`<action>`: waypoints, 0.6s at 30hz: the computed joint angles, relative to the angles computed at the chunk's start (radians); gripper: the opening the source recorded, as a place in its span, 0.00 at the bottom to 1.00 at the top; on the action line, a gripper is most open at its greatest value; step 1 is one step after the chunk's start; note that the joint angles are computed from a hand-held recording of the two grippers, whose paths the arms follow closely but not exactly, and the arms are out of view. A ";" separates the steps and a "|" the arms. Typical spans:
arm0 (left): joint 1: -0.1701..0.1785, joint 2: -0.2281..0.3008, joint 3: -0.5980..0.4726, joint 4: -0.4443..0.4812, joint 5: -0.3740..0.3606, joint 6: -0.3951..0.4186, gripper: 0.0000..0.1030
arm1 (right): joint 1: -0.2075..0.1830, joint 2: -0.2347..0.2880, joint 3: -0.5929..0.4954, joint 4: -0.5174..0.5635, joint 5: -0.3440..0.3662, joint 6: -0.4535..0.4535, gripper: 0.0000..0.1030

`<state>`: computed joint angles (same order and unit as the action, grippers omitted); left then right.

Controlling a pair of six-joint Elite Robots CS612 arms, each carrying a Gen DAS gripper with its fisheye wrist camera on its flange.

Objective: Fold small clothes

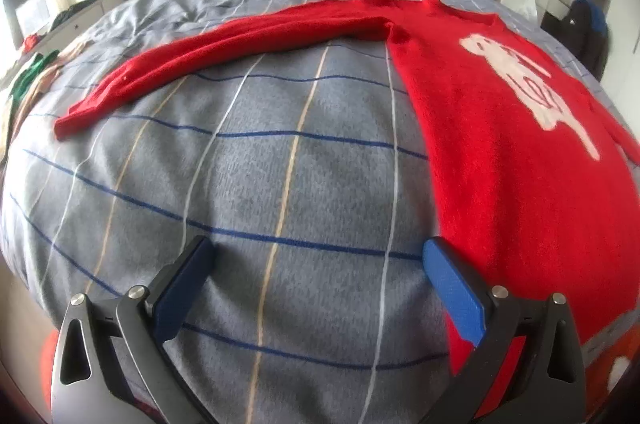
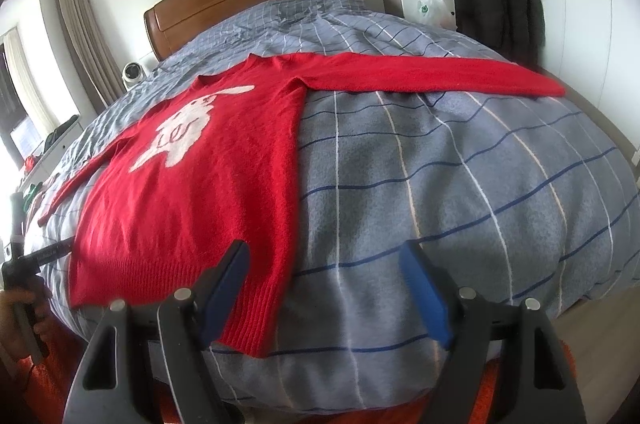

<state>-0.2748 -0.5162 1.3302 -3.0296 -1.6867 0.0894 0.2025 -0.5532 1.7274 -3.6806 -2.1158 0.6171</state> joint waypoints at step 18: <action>0.002 -0.003 0.030 -0.058 0.005 -0.005 1.00 | -0.352 -0.053 0.249 -0.536 0.516 0.650 0.73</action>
